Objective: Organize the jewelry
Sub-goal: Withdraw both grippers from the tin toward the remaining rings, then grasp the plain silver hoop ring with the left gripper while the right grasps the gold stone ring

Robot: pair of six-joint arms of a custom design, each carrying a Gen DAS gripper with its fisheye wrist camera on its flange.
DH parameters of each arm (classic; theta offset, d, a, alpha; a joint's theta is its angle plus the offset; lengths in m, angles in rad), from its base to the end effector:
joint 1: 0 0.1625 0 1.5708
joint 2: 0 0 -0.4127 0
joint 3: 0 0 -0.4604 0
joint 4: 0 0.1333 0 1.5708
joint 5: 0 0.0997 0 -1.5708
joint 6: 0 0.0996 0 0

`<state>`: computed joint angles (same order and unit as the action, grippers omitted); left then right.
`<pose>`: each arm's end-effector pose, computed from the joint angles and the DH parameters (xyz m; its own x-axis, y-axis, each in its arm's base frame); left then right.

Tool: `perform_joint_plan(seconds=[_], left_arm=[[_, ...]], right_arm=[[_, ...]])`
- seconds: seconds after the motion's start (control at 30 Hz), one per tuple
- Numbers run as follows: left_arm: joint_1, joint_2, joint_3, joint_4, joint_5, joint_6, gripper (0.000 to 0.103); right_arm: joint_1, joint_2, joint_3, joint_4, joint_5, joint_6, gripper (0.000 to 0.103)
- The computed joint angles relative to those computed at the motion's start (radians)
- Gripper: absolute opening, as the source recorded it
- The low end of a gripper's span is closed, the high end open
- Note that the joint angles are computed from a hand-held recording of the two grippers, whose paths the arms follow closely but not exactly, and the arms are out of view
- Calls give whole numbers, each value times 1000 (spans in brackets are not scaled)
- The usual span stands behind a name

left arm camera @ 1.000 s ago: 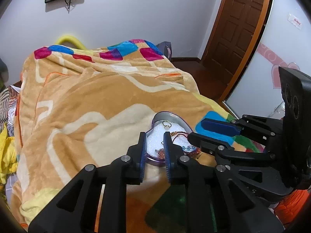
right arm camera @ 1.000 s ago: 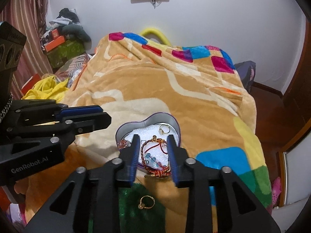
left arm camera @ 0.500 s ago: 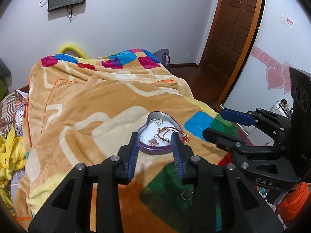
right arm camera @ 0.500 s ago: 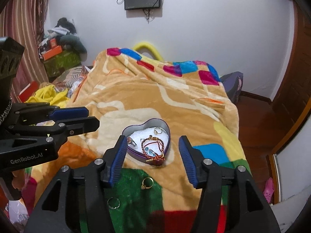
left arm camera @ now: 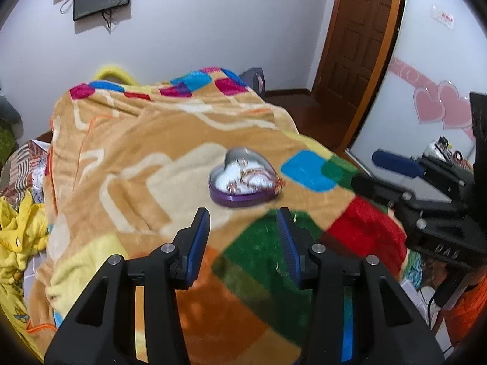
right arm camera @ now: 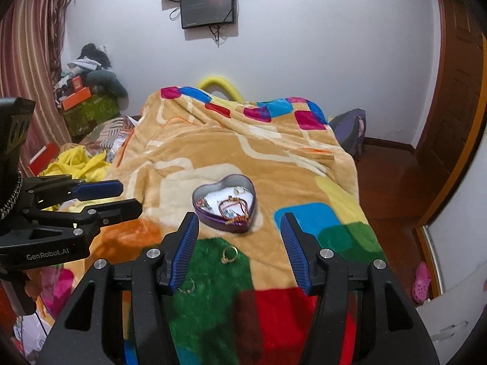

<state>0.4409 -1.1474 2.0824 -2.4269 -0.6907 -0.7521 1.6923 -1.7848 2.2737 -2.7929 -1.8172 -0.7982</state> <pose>-0.3963 -0.4193 0.0972 -0.7743 0.1490 -0.6150 0.5102 0.7220 -0.4674 0.1637 -0.4410 0.3445 -0.6212 -0.4971 0.6058 -0.7664 0.5467 -0.3373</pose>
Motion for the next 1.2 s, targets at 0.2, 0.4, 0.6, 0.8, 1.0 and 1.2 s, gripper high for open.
perform_joint_plan(seconds=[0.2, 0.4, 0.6, 0.8, 1.0, 1.2], left_arm=[[-6, 14, 16, 36, -54, -33, 45], [6, 61, 14, 6, -119, -33, 45], [29, 123, -7, -23, -166, -11, 45], [52, 159, -25, -39, -198, 3, 28], [54, 164, -15, -72, -193, 17, 20], [44, 139, -1, -68, -127, 5, 20]], right_arm=[[-28, -40, 24, 29, 0, -4, 52], [-59, -65, 44, 55, -6, 8, 52], [-82, -70, 55, 76, -25, 9, 52], [-103, -73, 59, 97, -28, 16, 52], [-111, -52, 50, 107, -32, 28, 52], [-117, -13, 31, 120, -10, 41, 52]])
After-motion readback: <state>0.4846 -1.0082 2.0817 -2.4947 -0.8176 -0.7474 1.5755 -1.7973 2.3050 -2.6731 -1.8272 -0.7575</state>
